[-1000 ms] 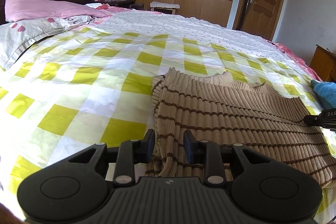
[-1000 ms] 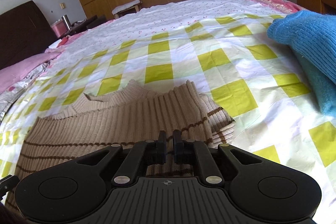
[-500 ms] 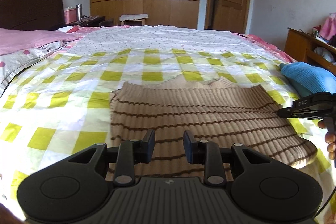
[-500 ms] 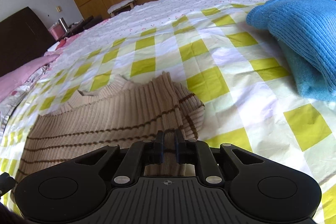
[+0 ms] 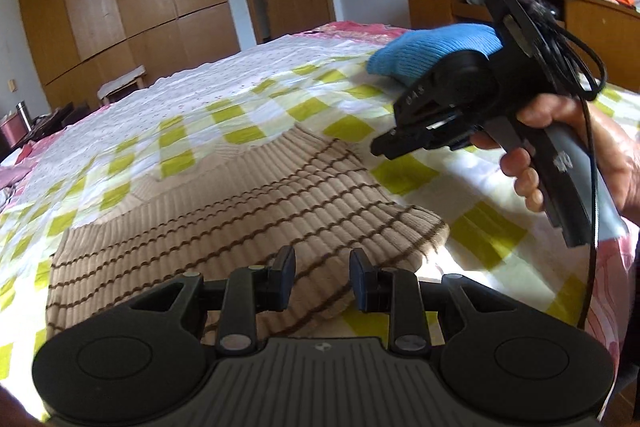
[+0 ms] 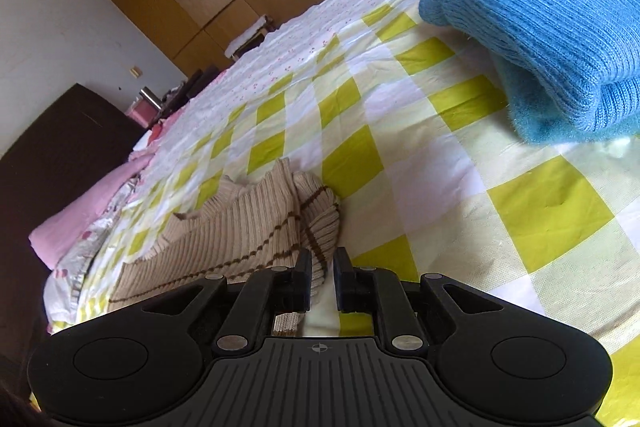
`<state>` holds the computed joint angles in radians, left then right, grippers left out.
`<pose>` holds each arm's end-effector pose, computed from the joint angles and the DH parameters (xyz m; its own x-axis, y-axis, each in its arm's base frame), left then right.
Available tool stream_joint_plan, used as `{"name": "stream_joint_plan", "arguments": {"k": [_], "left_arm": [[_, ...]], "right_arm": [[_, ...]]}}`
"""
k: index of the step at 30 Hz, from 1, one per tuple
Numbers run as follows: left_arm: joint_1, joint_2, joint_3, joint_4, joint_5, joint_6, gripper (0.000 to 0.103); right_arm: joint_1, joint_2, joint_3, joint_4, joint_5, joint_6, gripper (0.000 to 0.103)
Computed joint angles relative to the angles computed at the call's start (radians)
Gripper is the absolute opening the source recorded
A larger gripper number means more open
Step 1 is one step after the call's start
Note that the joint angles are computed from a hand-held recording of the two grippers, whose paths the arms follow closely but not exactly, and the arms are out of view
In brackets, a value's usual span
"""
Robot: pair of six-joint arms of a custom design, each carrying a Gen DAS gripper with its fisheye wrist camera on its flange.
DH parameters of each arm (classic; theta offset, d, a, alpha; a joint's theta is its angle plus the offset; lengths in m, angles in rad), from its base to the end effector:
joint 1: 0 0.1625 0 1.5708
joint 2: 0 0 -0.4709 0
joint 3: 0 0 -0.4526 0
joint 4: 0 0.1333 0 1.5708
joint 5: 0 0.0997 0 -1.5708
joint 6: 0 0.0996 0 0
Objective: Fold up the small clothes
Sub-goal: 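Grasp the sweater's side edge with the left tool while the right tool grasps beside it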
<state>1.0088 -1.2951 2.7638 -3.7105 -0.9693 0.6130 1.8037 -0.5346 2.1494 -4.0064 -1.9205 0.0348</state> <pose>-0.0012 -0.3579 0.1630 -0.4839 0.4971 -0.7202 0.8506 0.4606 -0.2536 0.2169 -0.4847 -0.0406 -0.9769 0.0502 0.2079 -0.1234 0.6619 -0.7394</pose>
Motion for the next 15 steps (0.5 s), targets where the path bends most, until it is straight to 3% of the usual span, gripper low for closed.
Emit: {"name": "stream_joint_plan", "arguments": {"k": [6, 11, 15], "left_arm": [[-0.06, 0.155, 0.029, -0.11, 0.049, 0.098, 0.036], [-0.082, 0.375, 0.031, -0.396, 0.072, 0.304, 0.038], [-0.067, 0.45, 0.004, -0.465, 0.067, 0.356, 0.038]], "right_arm": [[-0.038, -0.016, 0.019, 0.018, 0.054, 0.024, 0.021], [-0.052, -0.022, 0.027, 0.023, 0.079, 0.036, 0.021], [-0.06, -0.026, 0.035, 0.011, 0.095, 0.05, 0.026]]}}
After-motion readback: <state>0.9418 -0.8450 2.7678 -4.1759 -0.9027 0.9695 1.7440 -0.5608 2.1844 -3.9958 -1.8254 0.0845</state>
